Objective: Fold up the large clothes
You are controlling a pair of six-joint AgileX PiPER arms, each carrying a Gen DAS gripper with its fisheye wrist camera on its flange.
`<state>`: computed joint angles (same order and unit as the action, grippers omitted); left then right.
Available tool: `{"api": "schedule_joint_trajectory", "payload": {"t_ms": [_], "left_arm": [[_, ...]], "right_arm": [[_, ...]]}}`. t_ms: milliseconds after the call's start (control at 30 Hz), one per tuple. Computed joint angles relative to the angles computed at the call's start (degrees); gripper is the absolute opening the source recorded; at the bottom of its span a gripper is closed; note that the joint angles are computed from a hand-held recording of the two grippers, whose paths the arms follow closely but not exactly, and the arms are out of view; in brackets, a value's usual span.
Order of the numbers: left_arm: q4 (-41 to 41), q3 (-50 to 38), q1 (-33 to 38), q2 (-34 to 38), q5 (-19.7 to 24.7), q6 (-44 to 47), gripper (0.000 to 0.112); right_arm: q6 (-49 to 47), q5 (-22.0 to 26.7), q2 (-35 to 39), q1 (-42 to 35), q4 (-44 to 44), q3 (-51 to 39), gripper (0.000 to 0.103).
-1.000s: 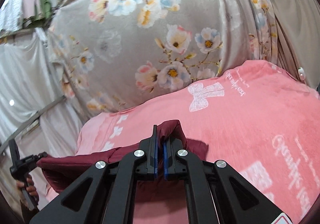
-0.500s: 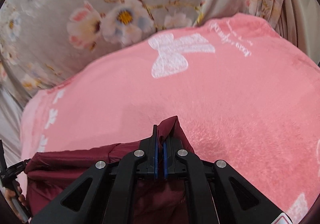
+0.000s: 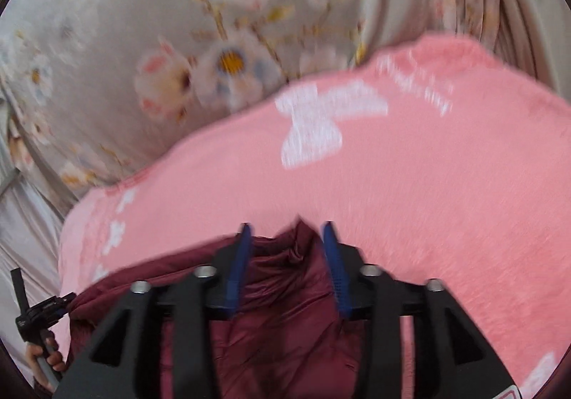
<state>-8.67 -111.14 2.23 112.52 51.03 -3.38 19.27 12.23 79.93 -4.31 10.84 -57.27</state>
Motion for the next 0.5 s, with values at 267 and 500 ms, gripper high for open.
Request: {"api": "schedule_joint_trajectory", "payload": {"t_ms": [267,500], "left_arm": [[15.9,-5.1,-3.5,-3.5,-0.3,-9.0,0.097],[21.0,-6.5,-14.3,0.1,4.5,-6.9,0.097]], "right_arm": [[6.6,12.0,2.9,13.5,-11.8,-13.5,0.061],[3.0,29.4,28.9,25.3,-14.3,-42.6,0.051]]}}
